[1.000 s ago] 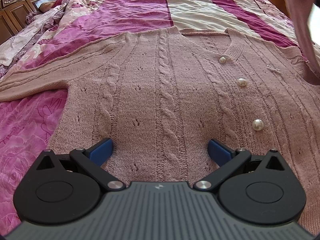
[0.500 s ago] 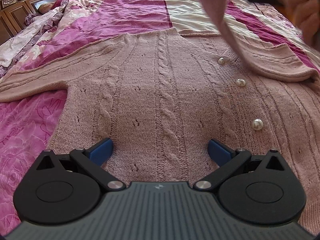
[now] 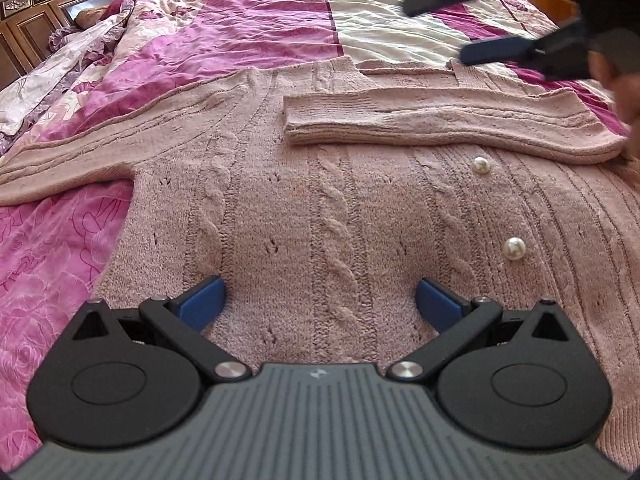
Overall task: Fold small clothes
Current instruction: 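Move the left gripper to the cuff of the other sleeve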
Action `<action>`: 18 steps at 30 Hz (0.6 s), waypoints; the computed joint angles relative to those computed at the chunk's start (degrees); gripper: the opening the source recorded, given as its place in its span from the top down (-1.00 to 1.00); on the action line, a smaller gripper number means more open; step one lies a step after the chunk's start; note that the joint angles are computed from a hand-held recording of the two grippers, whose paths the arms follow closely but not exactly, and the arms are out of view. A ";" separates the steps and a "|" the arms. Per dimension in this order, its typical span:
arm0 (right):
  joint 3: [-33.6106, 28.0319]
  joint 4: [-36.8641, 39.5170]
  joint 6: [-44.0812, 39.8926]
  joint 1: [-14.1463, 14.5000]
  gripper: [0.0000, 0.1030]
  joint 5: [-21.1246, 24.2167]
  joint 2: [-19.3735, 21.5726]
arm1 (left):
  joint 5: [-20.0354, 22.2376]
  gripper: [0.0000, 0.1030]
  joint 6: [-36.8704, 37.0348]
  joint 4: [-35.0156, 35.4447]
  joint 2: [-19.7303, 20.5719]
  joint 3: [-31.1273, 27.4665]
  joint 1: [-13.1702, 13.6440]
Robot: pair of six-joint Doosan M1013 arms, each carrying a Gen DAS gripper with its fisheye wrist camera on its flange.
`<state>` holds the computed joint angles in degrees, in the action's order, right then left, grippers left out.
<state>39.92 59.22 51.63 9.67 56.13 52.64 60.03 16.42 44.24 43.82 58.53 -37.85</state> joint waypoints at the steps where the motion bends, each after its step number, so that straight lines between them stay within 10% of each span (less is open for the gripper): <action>1: 0.87 0.05 -0.15 -0.30 -0.18 -0.68 -0.48 | -0.03 -1.00 0.01 -0.03 0.00 0.00 0.01; 18: 18.34 -12.31 2.13 -3.14 -0.18 -22.59 -8.69 | -0.10 -1.00 1.34 -1.54 -0.20 -1.36 0.74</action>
